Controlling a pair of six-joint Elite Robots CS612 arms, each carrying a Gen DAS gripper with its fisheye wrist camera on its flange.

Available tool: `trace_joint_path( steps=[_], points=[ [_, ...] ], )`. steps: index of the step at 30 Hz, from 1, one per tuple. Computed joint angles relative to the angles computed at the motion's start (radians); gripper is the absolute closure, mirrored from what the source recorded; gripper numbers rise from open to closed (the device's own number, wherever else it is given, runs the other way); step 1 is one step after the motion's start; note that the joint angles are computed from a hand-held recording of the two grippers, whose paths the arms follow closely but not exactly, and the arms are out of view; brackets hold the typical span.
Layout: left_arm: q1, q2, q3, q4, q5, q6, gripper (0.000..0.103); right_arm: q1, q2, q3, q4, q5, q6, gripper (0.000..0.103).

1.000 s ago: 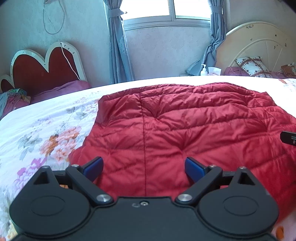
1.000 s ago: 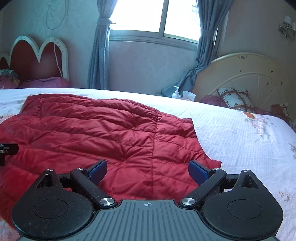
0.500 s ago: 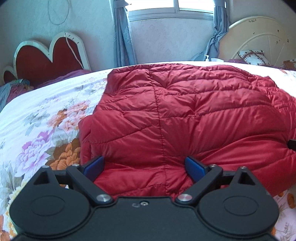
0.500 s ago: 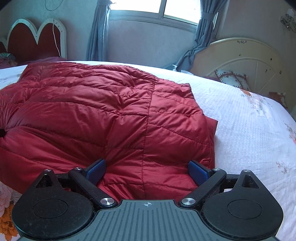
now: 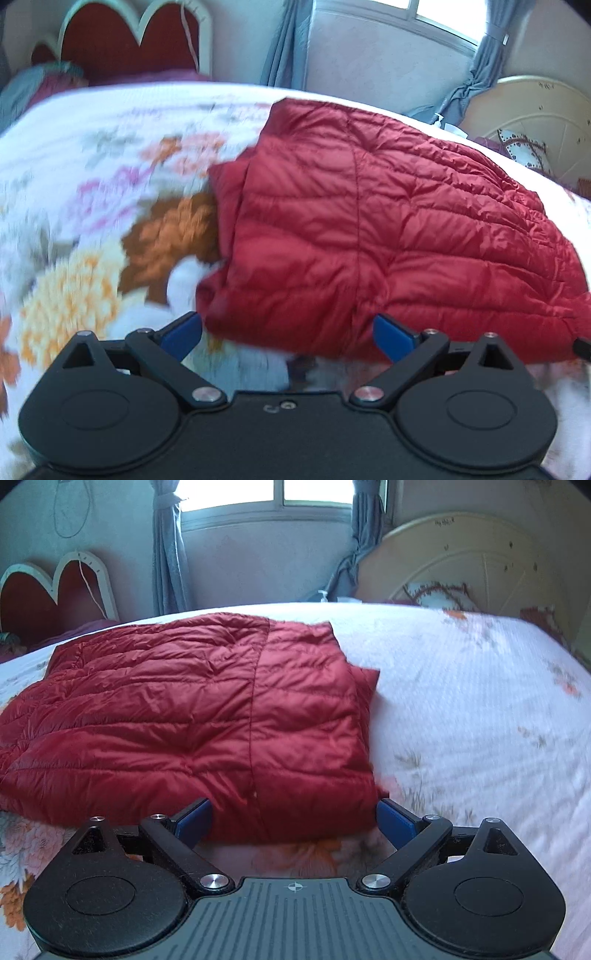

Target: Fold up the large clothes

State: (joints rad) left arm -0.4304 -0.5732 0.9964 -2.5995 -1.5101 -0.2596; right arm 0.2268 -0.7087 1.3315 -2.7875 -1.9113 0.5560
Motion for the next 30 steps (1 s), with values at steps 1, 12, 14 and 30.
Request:
trace_joint_path(
  steps=[1, 12, 14, 30],
  points=[
    [0.004, -0.007, 0.010, 0.011, -0.018, -0.023, 0.004, -0.001, -0.005, 0.008, 0.003, 0.013, 0.014, 0.009],
    [0.046, 0.031, 0.006, -0.098, -0.248, -0.296, 0.002, -0.045, -0.001, 0.050, -0.124, 0.241, 0.236, 0.009],
    [0.050, 0.054, -0.022, -0.131, -0.262, -0.342, 0.007, -0.052, 0.010, 0.040, -0.155, 0.261, 0.255, 0.009],
    [0.043, 0.088, -0.074, -0.179, -0.172, -0.380, 0.080, -0.069, 0.046, -0.015, -0.194, 0.236, 0.302, 0.081]
  ],
)
